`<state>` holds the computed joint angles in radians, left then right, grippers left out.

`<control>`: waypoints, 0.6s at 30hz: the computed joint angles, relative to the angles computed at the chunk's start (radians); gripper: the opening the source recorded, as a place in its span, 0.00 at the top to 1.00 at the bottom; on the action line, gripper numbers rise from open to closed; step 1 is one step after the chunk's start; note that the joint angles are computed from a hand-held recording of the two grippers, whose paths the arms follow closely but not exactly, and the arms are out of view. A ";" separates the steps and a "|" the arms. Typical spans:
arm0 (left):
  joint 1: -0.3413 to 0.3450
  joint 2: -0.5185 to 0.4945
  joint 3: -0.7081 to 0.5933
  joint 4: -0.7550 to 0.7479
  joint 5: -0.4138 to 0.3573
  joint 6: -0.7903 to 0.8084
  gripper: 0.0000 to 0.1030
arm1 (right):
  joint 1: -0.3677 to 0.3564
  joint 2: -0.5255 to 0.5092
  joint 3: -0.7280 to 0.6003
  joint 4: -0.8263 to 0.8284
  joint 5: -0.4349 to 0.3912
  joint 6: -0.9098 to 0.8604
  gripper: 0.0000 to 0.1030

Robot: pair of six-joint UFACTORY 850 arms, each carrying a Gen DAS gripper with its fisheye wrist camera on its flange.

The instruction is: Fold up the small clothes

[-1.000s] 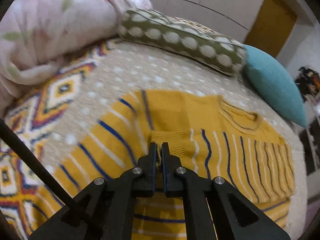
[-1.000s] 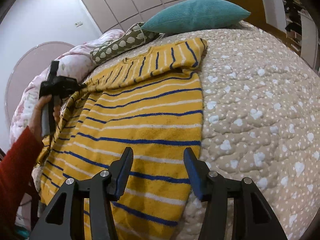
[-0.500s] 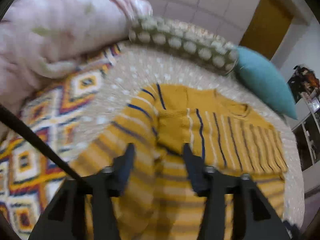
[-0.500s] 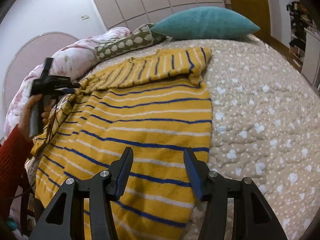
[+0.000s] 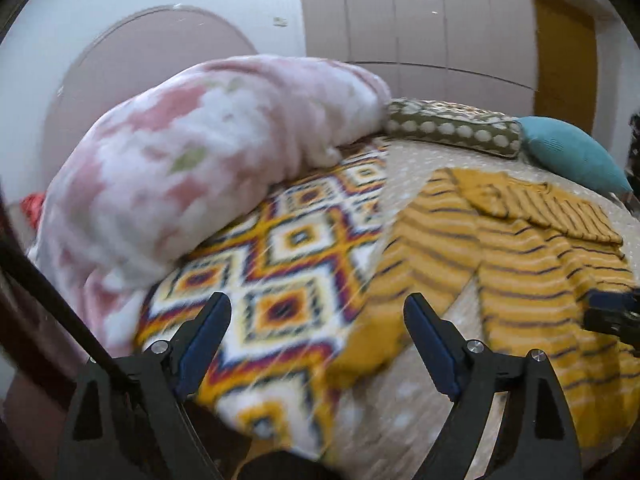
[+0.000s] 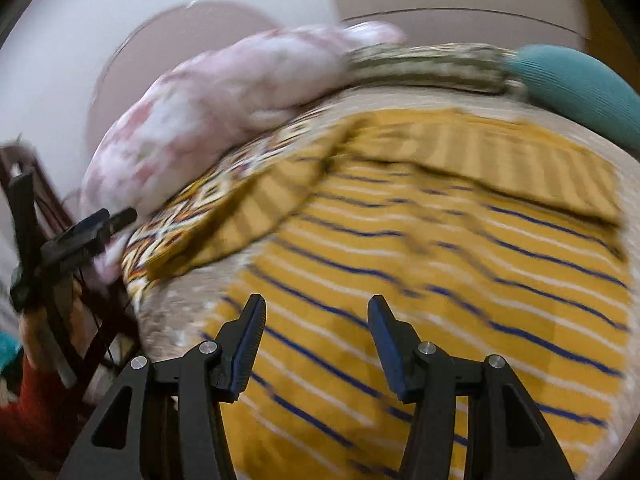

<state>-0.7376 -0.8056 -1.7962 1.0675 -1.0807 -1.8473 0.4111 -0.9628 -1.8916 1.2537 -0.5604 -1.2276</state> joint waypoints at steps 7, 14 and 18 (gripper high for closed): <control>-0.034 0.128 0.239 0.080 -0.017 -0.212 0.15 | 0.151 -0.154 -0.286 -0.265 -0.121 0.152 0.40; -0.030 0.189 0.355 0.094 -0.022 -0.343 0.16 | 0.224 -0.280 -0.510 -0.308 -0.176 0.309 0.27; -0.019 0.228 0.425 0.129 0.068 -0.454 0.16 | 0.255 -0.367 -0.671 -0.469 -0.155 0.476 0.27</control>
<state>-0.7570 -0.5778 -1.3709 1.1962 -1.0128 -2.3012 0.6658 -1.3295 -2.5626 0.7845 -0.7151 -0.7517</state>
